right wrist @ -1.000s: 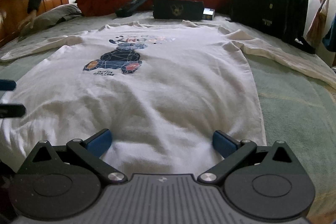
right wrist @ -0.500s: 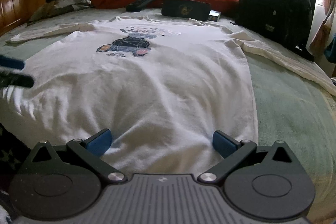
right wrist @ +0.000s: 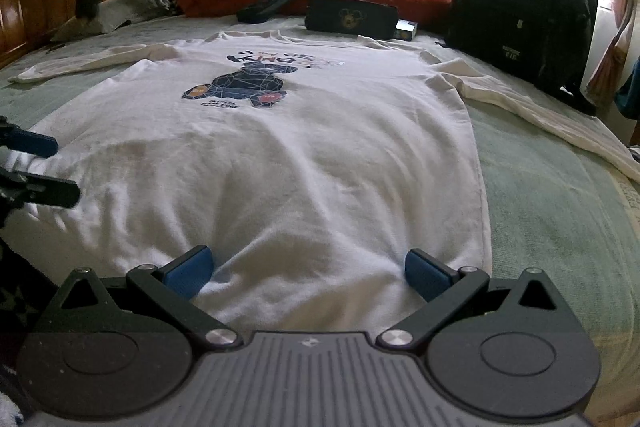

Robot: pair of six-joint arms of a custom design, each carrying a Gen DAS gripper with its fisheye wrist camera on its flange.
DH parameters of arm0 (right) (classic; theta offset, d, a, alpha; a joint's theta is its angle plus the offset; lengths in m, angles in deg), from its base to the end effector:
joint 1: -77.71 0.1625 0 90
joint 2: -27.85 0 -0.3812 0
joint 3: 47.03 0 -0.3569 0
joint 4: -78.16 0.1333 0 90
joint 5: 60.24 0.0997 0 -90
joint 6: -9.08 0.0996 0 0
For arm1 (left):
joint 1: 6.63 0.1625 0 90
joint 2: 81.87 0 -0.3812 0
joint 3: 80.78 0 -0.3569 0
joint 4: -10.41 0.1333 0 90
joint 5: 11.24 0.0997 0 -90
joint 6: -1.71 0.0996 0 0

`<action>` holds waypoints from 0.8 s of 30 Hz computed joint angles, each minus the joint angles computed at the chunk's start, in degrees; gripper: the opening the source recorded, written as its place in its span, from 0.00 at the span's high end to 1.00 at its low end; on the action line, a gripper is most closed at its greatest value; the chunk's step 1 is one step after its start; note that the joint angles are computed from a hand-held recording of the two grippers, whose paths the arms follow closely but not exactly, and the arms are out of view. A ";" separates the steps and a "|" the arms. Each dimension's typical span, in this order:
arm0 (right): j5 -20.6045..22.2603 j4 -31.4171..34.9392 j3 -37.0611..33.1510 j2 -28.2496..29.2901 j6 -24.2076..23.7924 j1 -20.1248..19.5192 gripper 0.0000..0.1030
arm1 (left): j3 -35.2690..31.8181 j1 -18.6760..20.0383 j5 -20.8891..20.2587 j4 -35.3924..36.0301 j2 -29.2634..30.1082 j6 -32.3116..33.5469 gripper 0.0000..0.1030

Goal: Fold clothes

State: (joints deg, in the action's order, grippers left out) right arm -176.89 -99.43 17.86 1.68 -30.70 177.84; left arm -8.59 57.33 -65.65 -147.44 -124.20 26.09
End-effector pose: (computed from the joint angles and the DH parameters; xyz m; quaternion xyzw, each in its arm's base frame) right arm 0.2197 -0.7259 0.1239 0.2873 -0.8434 0.3354 0.3058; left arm -0.1441 -0.7307 0.2390 0.2935 0.8569 -0.3141 0.2845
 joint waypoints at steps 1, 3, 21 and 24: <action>-0.05 -0.05 -0.02 0.04 -0.01 0.01 0.00 | -0.81 -0.04 -0.04 -0.16 0.30 0.50 0.15; -0.14 -0.19 0.07 0.04 0.01 0.05 0.00 | -3.45 -0.12 0.68 -1.98 2.13 2.15 0.15; -0.91 0.00 -0.18 0.17 0.33 0.35 0.00 | -18.99 -1.67 3.91 19.84 7.25 -1.16 0.10; -1.18 -0.12 -0.22 0.21 0.54 0.48 0.00 | -28.08 -2.82 3.32 31.59 10.02 -3.51 0.10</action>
